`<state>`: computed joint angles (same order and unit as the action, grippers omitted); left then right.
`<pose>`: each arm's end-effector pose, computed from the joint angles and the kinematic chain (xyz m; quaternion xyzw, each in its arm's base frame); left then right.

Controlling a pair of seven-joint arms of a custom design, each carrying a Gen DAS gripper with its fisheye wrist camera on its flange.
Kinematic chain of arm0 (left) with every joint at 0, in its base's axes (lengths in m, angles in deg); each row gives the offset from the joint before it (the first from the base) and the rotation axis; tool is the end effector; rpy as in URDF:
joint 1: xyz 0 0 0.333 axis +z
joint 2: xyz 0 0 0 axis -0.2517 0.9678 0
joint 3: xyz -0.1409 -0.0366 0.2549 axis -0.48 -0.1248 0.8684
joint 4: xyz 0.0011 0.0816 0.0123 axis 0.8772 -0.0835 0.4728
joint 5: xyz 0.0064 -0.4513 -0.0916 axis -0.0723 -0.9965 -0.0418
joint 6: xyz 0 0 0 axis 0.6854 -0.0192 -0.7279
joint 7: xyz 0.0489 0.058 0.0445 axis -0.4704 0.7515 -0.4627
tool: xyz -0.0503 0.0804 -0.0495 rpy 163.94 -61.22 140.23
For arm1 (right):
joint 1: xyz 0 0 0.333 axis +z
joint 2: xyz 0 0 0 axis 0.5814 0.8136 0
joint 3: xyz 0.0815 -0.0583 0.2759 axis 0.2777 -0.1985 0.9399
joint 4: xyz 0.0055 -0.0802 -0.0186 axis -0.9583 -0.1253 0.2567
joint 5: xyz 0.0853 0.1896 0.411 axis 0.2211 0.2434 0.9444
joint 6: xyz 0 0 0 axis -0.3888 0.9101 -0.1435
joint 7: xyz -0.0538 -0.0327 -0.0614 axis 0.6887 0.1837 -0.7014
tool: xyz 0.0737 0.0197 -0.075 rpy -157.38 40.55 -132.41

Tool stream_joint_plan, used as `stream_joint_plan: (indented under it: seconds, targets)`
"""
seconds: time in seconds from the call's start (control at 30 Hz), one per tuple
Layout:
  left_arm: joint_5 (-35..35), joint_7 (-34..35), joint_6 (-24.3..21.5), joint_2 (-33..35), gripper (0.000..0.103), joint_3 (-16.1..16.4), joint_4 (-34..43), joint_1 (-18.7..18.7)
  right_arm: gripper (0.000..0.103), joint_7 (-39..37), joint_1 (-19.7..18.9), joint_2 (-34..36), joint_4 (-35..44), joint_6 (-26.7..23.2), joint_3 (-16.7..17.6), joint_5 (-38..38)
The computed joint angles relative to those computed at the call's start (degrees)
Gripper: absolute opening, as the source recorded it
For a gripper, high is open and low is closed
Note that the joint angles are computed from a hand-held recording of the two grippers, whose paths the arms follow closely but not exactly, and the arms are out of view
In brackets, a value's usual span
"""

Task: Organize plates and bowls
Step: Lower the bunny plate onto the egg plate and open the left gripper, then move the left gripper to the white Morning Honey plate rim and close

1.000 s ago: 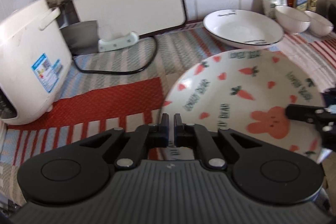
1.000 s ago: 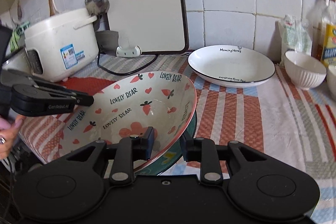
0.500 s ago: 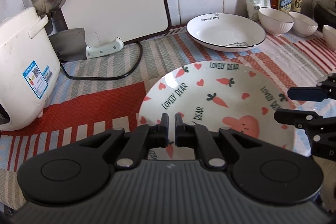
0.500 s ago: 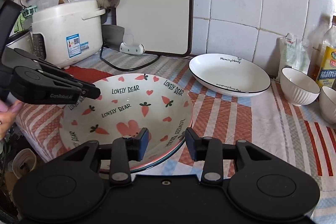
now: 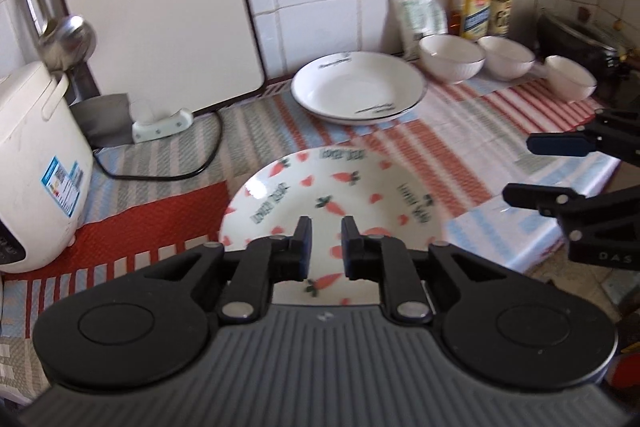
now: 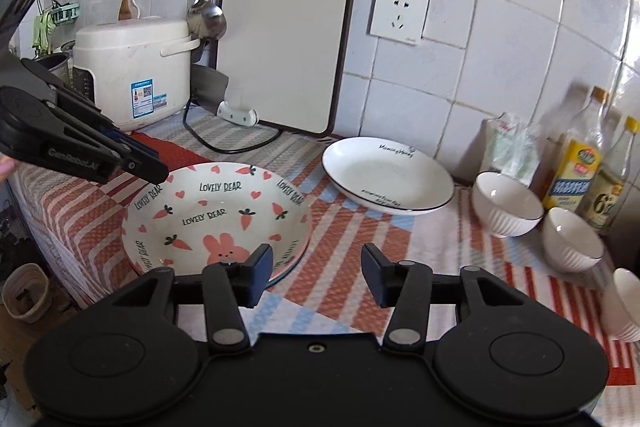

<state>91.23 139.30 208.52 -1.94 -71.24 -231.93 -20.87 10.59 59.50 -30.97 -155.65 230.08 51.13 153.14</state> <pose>0.4903 -0.0581 0.4771 -0.6280 0.6728 -0.2629 0.2896 0.5440 0.2009 0.4444 -0.8175 0.3019 -0.2444 0.4252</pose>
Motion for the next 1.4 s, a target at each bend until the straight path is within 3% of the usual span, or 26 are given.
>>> stream_joint_plan:
  seconds: [0.13, 0.3, 0.4, 0.5, 0.6, 0.73, 1.0, 1.4]
  targets:
    - [-0.3, 0.2, -1.8, 0.1, 0.037, -0.9, 2.1, -1.0, 0.065, -1.9, -0.3, -2.3, -1.0, -1.0, -1.2, 1.2]
    - [-0.4, 0.3, -2.0, 2.3, 0.052, -1.6, 5.3, -1.6, 0.073, -2.5, -1.3, -2.8, -0.1, -4.7, -2.9, 2.7]
    - [-0.1, 0.4, -1.1, 4.4, 0.066, -1.7, 6.9, -1.2, 0.073, -7.9, -2.2, -1.5, 1.9, -9.7, -4.7, 9.9]
    - [0.4, -2.0, 1.2, 7.1, 0.069, -2.2, 8.4, 0.6, 0.074, -10.1, -4.9, 1.2, 4.8, -17.5, -6.0, 15.2]
    - [-1.6, -1.4, 4.6, 11.0, 0.078, -0.3, 10.4, 0.0, 0.074, -2.7, -8.3, 6.4, 10.2, -24.9, -6.0, 12.7]
    - [-0.8, -3.2, 3.9, 17.8, 0.078, -1.7, 16.5, 2.4, 0.074, 10.0, -11.9, 15.0, 19.8, -29.6, -4.2, 4.7]
    - [-3.2, -3.4, -1.7, 32.0, 0.076, -4.6, 31.7, 6.0, 0.074, 29.3, -15.5, 30.3, 38.1, -29.6, 0.0, -9.0]
    - [-2.6, -4.4, -11.8, 46.4, 0.067, -8.0, 47.7, 8.7, 0.074, 41.7, -17.4, 42.1, 51.6, -27.9, 4.5, -23.4]
